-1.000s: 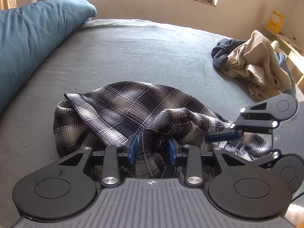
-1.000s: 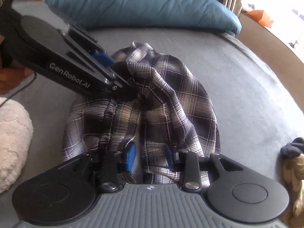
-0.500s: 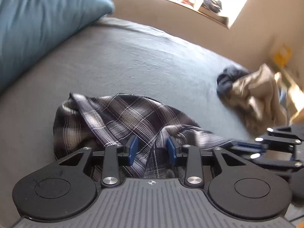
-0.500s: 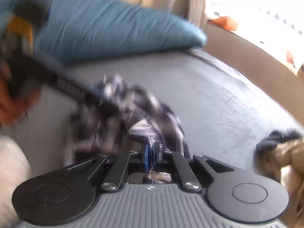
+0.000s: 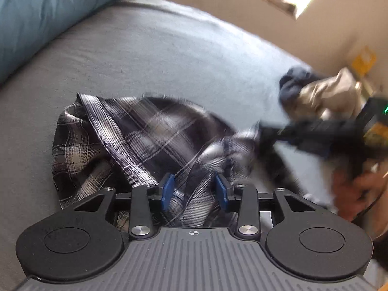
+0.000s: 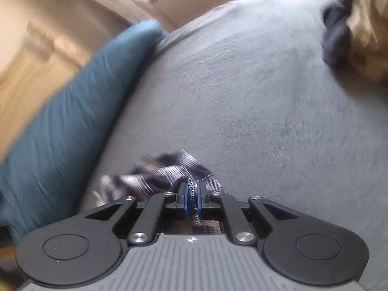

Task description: Fold clothes

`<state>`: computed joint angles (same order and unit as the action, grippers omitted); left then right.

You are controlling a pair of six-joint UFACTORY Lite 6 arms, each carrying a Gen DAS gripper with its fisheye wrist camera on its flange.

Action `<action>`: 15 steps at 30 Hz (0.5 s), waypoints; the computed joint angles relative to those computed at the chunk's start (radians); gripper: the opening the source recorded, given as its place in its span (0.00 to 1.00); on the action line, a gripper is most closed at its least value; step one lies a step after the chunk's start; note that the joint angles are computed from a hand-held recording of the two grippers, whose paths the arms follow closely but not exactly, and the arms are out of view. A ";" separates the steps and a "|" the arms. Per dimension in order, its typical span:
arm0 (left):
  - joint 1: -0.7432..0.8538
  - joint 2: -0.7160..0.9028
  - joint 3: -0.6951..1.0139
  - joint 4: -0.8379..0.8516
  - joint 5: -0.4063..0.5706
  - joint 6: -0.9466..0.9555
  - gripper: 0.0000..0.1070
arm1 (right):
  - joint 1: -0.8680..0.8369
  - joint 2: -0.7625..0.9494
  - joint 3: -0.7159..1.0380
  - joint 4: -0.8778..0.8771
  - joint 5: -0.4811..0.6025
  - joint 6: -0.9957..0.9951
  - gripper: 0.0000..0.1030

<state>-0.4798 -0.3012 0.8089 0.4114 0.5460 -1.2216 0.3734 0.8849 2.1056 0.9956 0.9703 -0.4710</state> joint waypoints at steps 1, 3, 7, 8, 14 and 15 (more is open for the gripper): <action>-0.004 0.025 0.009 0.006 0.003 0.003 0.35 | -0.030 -0.049 -0.075 0.071 -0.009 -0.037 0.22; 0.004 0.030 -0.001 0.011 -0.010 -0.005 0.35 | -0.096 -0.144 -0.214 0.186 -0.019 -0.107 0.44; 0.031 0.038 -0.015 0.006 -0.040 0.010 0.35 | -0.135 -0.184 -0.217 0.232 0.124 -0.186 0.44; 0.032 0.036 -0.020 0.005 -0.043 0.012 0.35 | -0.116 -0.167 -0.193 0.222 0.178 -0.200 0.44; 0.030 -0.026 -0.067 0.016 -0.019 0.029 0.35 | 0.037 -0.113 -0.209 0.075 0.143 -0.077 0.44; 0.022 -0.029 -0.070 0.032 -0.013 0.018 0.35 | 0.047 -0.096 -0.203 0.080 0.138 -0.054 0.44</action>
